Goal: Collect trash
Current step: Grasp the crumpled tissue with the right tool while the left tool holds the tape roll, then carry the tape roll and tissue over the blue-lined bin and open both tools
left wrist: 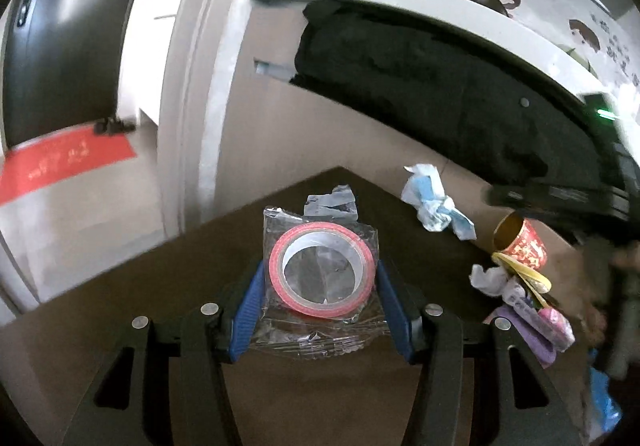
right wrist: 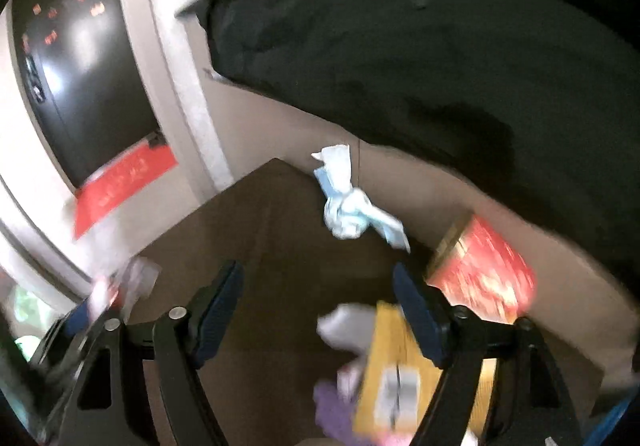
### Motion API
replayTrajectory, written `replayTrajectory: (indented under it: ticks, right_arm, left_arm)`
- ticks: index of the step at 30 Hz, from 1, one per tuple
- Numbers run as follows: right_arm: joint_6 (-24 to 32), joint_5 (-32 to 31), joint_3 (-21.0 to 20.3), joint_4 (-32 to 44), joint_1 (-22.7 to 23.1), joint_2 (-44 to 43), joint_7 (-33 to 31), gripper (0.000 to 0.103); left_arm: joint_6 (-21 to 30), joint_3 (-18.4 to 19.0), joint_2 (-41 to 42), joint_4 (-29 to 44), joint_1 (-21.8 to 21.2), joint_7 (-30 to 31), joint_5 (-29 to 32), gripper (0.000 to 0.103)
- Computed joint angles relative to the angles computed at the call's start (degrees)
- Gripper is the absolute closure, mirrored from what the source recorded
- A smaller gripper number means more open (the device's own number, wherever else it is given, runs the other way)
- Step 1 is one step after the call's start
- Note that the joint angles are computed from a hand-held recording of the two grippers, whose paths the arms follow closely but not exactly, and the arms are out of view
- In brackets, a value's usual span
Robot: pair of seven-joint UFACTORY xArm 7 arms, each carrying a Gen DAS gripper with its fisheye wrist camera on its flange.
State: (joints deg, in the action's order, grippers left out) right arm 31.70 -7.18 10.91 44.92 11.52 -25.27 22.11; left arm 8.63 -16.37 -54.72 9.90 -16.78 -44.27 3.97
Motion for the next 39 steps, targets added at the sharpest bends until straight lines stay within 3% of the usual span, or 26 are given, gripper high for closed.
replayTrajectory:
  ticks: [4, 5, 9, 13, 15, 16, 20, 29, 34, 39]
  right_arm:
    - [4.2, -10.6, 4.6, 8.6, -3.5, 10.9, 5.2, 0.034]
    - [6.1, -13.0, 4.9, 11.1, -3.4, 13.9, 5.8, 0.038]
    - [10.7, -21.7, 4.7, 18.2, -1.2, 22.0, 9.2, 0.041]
    - [18.4, -28.1, 3.2, 24.2, 2.4, 28.6, 10.4, 0.042]
    - [20.4, -30.7, 2.0, 24.7, 4.3, 29.4, 9.9, 0.049]
    - [20.8, -31.0, 1.4, 24.3, 5.0, 28.9, 9.3, 0.061]
    - [16.7, -23.5, -1.5, 19.1, 5.5, 22.1, 5.9, 0.073]
    - [14.7, -8.3, -1.9, 5.5, 4.3, -1.1, -3.3, 0.078]
    - [18.4, -1.6, -3.1, -0.6, 3.6, -15.8, -8.1, 0.078]
    - [26.7, 1.5, -3.2, -4.1, 1.4, -29.3, -11.4, 0.078]
  left_arm:
    - [-3.0, -1.2, -0.7, -1.0, 0.1, -0.5, 0.4, 0.047]
    - [-3.0, -1.1, -1.0, -1.2, -0.2, -0.4, 0.5, 0.047]
    - [-3.6, 1.5, 0.4, -1.1, -2.8, 0.9, -0.2, 0.047]
    - [-4.8, 1.8, 1.0, -1.2, -3.1, 1.7, -0.6, 0.047]
    - [-4.7, 1.9, 1.2, -1.1, -3.5, 2.0, -0.8, 0.047]
    - [-4.8, 1.9, 1.4, -1.1, -3.6, 2.2, -0.9, 0.047]
    - [-4.8, 1.4, 1.7, -0.9, -3.6, 2.4, -1.0, 0.047]
    - [-5.0, 1.6, 2.8, -0.7, -4.2, 3.5, -1.1, 0.047]
    - [-5.7, 2.1, 3.0, -0.2, -6.4, 5.0, -1.0, 0.047]
    - [-3.4, 2.2, 1.6, 1.1, -10.8, 5.6, -2.1, 0.047]
